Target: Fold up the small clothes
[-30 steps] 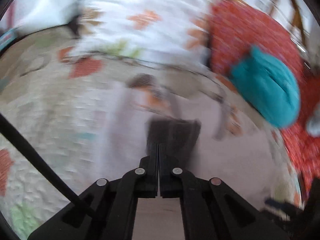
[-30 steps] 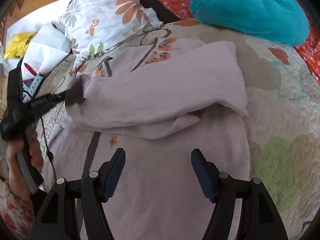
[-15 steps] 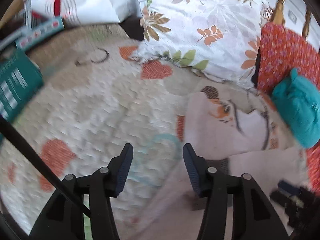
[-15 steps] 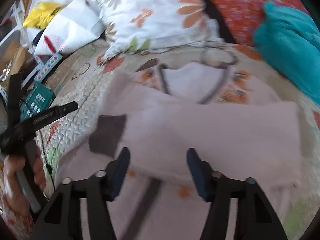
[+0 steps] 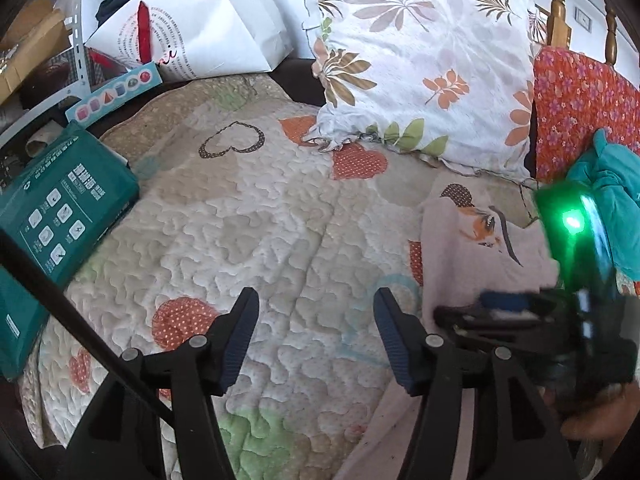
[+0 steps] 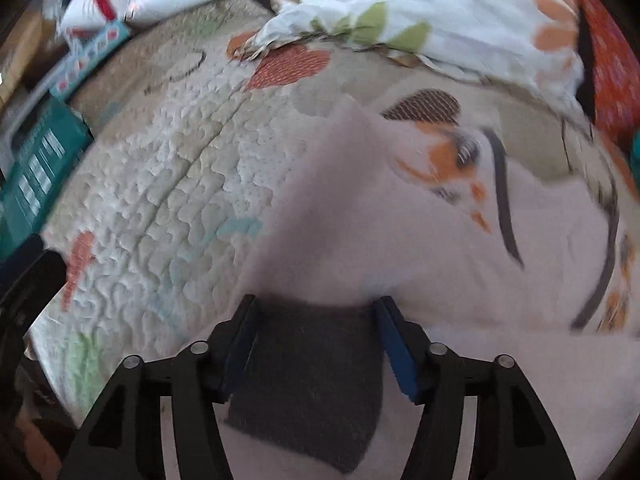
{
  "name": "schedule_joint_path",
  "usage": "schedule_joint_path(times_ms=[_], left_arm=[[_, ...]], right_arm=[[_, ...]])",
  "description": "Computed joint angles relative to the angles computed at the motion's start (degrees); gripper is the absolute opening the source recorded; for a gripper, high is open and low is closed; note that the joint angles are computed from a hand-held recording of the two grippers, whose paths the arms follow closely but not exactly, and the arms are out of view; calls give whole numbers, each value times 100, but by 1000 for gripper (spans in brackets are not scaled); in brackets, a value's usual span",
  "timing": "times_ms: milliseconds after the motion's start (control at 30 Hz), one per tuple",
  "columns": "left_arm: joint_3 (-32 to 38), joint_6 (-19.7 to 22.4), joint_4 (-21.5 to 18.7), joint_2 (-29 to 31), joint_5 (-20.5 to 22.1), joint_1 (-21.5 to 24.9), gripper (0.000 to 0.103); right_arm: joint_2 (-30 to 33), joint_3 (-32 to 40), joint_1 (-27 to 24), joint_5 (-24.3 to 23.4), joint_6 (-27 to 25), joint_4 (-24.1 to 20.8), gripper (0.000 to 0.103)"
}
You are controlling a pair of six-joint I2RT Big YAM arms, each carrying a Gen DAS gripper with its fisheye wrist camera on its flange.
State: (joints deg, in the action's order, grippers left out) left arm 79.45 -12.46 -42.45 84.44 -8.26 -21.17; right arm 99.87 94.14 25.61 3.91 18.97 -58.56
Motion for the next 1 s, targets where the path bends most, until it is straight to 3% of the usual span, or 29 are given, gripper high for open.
schedule_joint_path(times_ms=[67,133,233,333,433,533,633,867,1000], left_arm=[[-1,-49,-34,-7,47,27,58],[-8,-101,-35,-23,112,59,58],[2,-145,-31,-22,167,69,59],[-4,-145,-24,-34,199,56,59],[-23,-68,45,-59,108,13,59],[-8,-21,49,-59,76,-41,60],[-23,49,55,-79,45,-105,60],[-162,158,14,-173,146,-182,61],[-303,152,-148,-219,261,-338,61]], right_arm=[[148,345,104,308,-310,-261,59],[82,397,149,484,-371,-117,58],[203,607,88,238,-87,-75,58],[759,1128,-10,115,135,-575,58],[984,1292,-38,207,110,-454,76],[1122,1609,17,392,5,-702,79],[566,1052,51,474,48,-209,79],[-1499,-1119,104,1442,-3,248,78],[-2629,-2366,19,1302,619,279,68]])
